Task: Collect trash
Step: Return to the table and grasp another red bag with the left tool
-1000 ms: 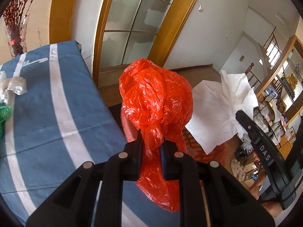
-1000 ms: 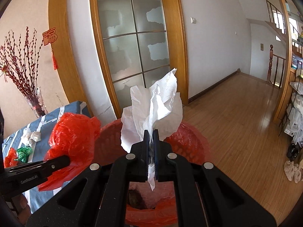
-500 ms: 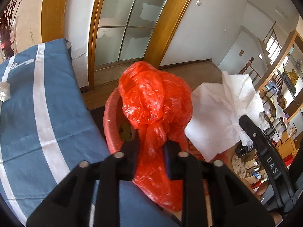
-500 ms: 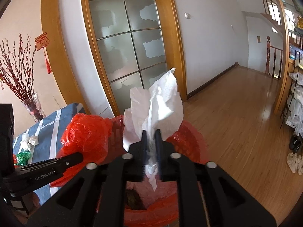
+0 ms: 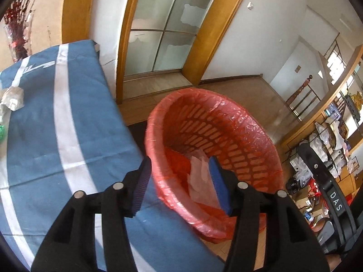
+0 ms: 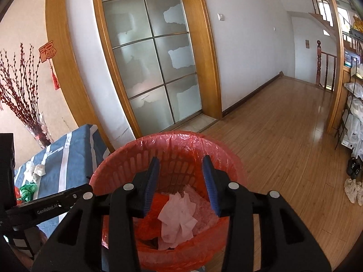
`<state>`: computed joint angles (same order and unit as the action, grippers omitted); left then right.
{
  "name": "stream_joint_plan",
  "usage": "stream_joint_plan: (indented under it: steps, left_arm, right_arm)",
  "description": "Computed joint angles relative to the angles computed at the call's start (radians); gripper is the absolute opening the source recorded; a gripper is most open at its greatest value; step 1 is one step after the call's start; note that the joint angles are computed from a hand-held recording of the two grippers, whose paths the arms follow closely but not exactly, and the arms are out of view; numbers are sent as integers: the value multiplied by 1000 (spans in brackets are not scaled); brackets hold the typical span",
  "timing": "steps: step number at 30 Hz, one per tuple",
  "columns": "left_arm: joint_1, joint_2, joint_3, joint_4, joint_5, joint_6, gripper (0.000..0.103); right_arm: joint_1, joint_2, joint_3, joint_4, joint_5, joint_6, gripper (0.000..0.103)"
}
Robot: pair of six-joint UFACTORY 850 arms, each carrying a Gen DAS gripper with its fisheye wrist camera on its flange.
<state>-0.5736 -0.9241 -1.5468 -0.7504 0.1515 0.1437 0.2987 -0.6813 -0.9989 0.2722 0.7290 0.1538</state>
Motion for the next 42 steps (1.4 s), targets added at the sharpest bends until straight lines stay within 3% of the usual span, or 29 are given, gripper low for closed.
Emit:
stream_joint_plan:
  steps: [9, 18, 27, 32, 36, 42]
  left_arm:
    - [13, 66, 115, -141, 72, 98, 57]
    - [37, 143, 241, -166, 136, 79, 58]
    - [48, 322, 502, -388, 357, 242, 58]
    - [93, 417, 643, -560, 467, 330, 58]
    - [168, 450, 714, -589, 439, 292, 58]
    - [225, 440, 745, -461, 386, 175, 56]
  right_arm:
    - [18, 0, 2, -10, -6, -18, 46]
    - [49, 10, 2, -29, -16, -37, 46]
    - [93, 0, -24, -102, -44, -19, 46]
    - [125, -11, -43, -157, -65, -5, 47]
    - [153, -20, -62, -202, -86, 9, 47]
    - [197, -34, -94, -235, -119, -3, 47]
